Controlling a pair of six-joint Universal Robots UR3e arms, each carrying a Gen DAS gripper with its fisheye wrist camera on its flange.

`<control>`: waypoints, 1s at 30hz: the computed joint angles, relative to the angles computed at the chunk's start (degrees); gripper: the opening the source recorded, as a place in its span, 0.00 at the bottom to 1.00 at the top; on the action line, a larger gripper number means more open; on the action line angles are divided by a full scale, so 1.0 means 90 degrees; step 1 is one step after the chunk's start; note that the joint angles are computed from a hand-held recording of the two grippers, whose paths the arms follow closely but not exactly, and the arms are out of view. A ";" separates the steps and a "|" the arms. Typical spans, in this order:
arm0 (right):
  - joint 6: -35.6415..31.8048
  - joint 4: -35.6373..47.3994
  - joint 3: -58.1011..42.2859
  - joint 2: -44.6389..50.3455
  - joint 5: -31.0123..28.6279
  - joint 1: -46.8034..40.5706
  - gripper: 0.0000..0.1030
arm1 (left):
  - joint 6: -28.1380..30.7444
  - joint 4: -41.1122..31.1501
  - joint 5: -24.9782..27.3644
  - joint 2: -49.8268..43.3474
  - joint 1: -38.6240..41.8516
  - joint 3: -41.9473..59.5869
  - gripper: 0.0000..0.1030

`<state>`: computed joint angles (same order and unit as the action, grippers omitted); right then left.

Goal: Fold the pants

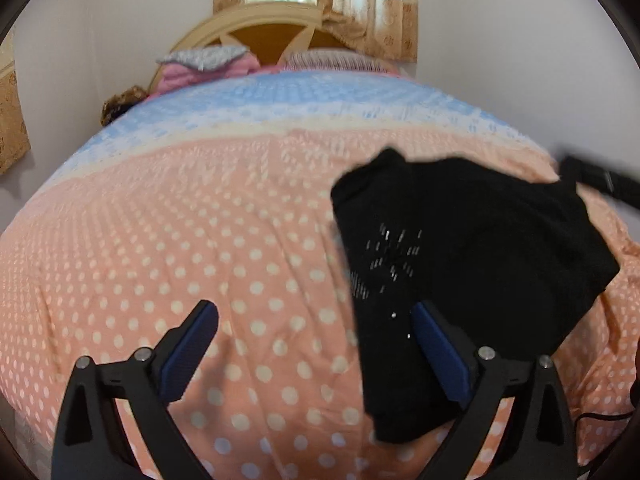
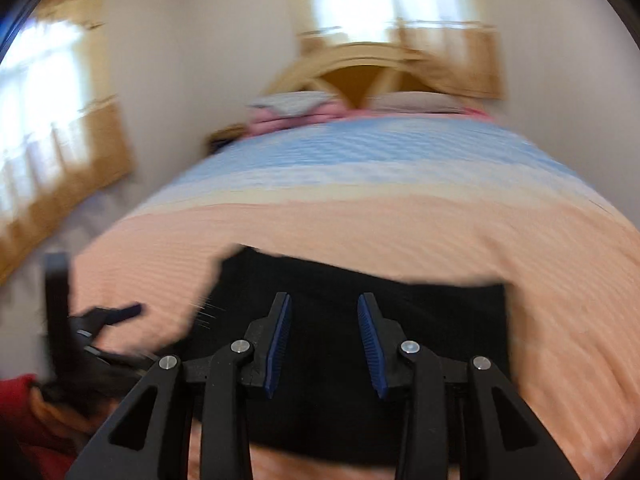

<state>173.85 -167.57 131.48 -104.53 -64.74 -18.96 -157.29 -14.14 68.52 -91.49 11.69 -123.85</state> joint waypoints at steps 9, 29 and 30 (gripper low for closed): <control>-0.0317 0.2875 -0.5576 0.5000 -0.0460 0.2135 0.11 | -0.0252 0.0618 -0.0155 -0.0151 0.0157 -0.0614 0.98; -0.0220 0.2810 -0.5102 0.4218 -0.0587 0.1804 0.02 | 0.0663 -0.1528 -0.1820 0.0345 0.0647 -0.0460 0.86; -0.0314 0.3001 -0.5284 0.4464 -0.1080 0.2012 0.02 | 0.0597 -0.1352 -0.1586 0.0375 0.0517 -0.0486 0.83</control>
<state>171.02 -140.56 83.92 -64.35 -74.46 -0.84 -151.92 -26.31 54.25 -88.12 16.34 -128.22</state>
